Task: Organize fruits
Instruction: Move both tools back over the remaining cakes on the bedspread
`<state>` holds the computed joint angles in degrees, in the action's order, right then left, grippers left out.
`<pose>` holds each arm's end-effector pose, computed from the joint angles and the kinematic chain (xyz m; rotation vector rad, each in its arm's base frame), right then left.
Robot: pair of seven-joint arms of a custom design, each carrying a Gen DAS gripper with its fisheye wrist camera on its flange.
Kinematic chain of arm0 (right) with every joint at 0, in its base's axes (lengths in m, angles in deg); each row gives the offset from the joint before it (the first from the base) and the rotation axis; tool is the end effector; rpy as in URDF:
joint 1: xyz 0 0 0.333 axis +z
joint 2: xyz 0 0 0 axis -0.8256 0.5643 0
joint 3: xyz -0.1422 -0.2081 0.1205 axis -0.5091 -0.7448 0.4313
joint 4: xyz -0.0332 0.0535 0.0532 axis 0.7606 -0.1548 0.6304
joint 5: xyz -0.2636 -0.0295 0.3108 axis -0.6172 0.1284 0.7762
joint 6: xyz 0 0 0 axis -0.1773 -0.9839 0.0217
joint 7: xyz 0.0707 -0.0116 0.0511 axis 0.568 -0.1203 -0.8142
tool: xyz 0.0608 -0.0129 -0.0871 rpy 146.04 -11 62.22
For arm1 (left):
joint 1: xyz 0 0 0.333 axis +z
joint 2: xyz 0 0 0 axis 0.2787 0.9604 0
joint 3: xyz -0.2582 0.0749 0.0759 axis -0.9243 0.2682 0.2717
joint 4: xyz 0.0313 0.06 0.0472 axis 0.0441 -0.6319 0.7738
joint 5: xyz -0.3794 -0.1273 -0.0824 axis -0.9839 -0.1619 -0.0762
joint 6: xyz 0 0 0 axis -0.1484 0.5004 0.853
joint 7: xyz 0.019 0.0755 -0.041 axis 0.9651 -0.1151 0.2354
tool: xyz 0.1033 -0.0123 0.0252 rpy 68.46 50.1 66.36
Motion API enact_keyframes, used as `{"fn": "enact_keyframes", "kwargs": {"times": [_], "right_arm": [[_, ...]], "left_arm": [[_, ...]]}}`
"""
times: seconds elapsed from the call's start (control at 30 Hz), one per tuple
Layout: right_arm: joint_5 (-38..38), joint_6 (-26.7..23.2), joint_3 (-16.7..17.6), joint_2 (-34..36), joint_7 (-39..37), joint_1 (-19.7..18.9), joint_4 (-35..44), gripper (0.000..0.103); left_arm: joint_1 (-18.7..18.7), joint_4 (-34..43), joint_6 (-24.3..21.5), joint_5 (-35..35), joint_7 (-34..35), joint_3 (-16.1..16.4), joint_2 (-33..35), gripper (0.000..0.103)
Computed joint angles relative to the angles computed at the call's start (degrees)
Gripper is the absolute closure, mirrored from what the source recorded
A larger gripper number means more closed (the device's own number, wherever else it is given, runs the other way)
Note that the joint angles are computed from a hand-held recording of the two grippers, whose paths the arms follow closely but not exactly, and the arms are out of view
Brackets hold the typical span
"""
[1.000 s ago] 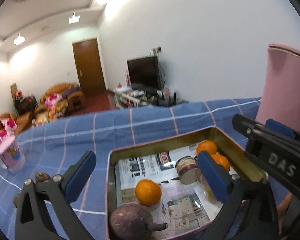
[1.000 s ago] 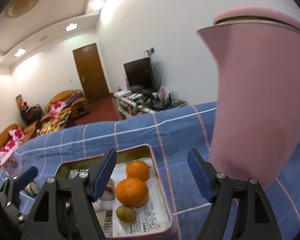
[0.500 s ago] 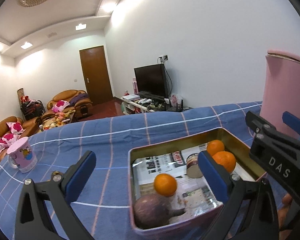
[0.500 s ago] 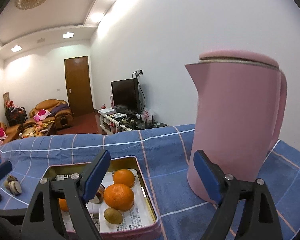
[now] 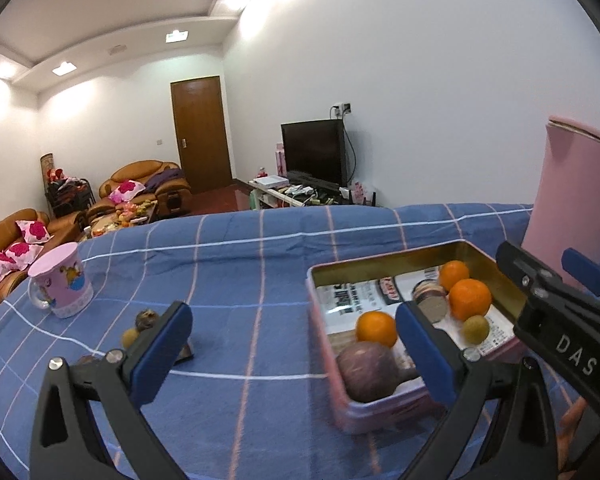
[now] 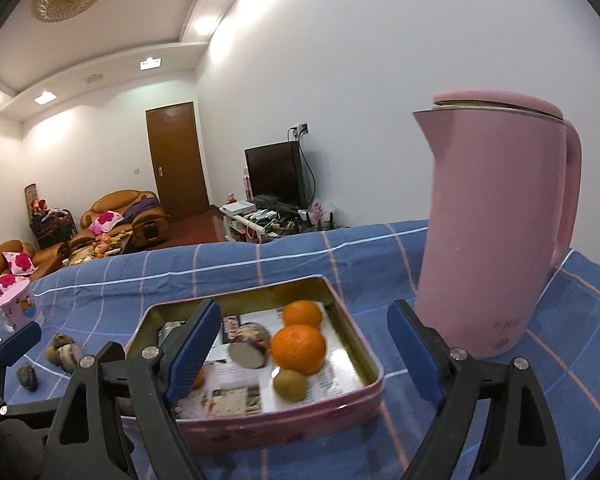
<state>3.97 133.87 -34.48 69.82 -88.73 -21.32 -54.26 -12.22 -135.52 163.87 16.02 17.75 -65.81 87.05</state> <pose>0.4671 0.4165 0.4404 -1.2673 1.6786 -1.0487 0.4996 -0.4346 0.4294 -1.4100 1.6158 -0.9643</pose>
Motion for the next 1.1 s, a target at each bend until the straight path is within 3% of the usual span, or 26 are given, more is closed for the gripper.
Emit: {"fn": "enact_keyframes", "kwargs": {"times": [0.37, 0.77, 0.97, 1.1], "right_arm": [[1.93, 0.8, -0.89, 7.0, -0.93, 3.24, 8.3, 0.017], [5.85, 3.63, -5.31, 18.54, -7.47, 9.24, 23.28, 0.017], [9.34, 6.01, -8.09, 24.03, -11.5, 12.0, 30.54, 0.017], [12.59, 8.45, -9.6, 26.94, -14.36, 13.02, 34.34, 0.017]], "left_arm": [[3.67, -5.92, 1.62, -0.15, 0.39, -0.08, -4.89, 0.0], [9.68, -11.46, 5.21, -2.77, 1.55, 0.04, -9.2, 0.0], [13.39, -14.56, 9.06, -7.0, 8.84, 0.92, -11.11, 0.0], [17.01, -17.06, 17.78, -20.44, 23.2, 2.22, -11.24, 0.0]]}}
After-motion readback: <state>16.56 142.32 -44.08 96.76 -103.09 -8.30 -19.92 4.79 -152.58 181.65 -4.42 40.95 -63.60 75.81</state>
